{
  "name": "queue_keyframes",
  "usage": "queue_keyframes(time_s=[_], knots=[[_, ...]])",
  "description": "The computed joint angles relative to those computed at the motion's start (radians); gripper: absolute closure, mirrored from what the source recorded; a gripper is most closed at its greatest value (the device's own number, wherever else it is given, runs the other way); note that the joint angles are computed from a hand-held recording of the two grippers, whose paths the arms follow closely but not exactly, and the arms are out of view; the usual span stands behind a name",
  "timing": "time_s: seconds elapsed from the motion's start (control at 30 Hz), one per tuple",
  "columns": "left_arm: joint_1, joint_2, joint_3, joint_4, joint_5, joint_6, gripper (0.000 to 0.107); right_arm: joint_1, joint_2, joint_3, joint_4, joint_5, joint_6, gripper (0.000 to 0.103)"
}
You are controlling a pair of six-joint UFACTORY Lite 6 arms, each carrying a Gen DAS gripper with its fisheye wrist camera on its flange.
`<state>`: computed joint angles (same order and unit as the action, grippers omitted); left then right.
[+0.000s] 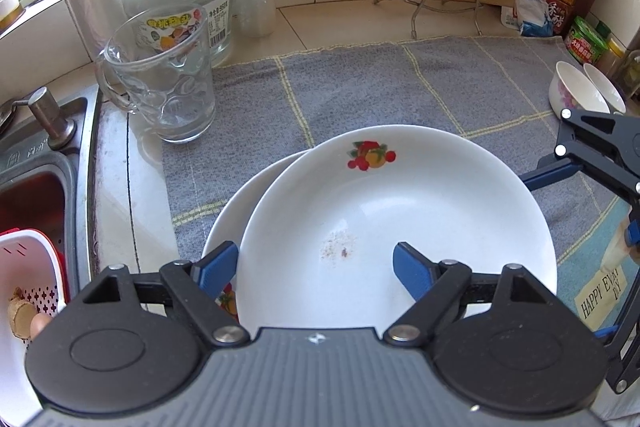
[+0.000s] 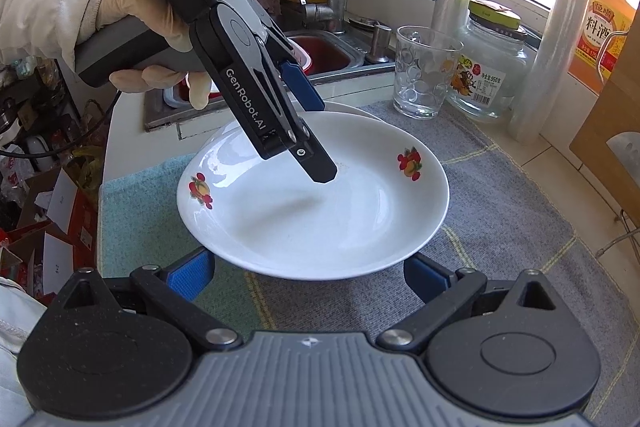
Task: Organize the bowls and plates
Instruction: 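Lower the plate onto the stacked plates and open the left tool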
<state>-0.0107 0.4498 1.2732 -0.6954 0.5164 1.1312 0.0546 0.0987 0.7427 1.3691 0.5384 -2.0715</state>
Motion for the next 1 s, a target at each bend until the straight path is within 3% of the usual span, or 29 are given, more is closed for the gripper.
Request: queue_keyframes(time_s=[0.63, 0.77, 0.87, 1.0], knots=[[0.067, -0.042, -0.076, -0.217, -0.006, 0.255, 0.016, 0.103, -0.009, 0.007, -0.053, -0.150, 0.136, 0.000], [0.068, -0.060, -0.099, -0.243, -0.046, 0.287, 0.016, 0.114, -0.020, 0.002, -0.050, -0.165, 0.153, 0.000], [0.094, -0.062, -0.089, -0.275, 0.008, 0.319, 0.015, 0.123, -0.026, 0.004, -0.032, -0.174, 0.162, 0.000], [0.096, -0.138, -0.178, -0.411, -0.019, 0.467, 0.015, 0.127, -0.052, -0.010, -0.017, -0.185, 0.173, 0.000]])
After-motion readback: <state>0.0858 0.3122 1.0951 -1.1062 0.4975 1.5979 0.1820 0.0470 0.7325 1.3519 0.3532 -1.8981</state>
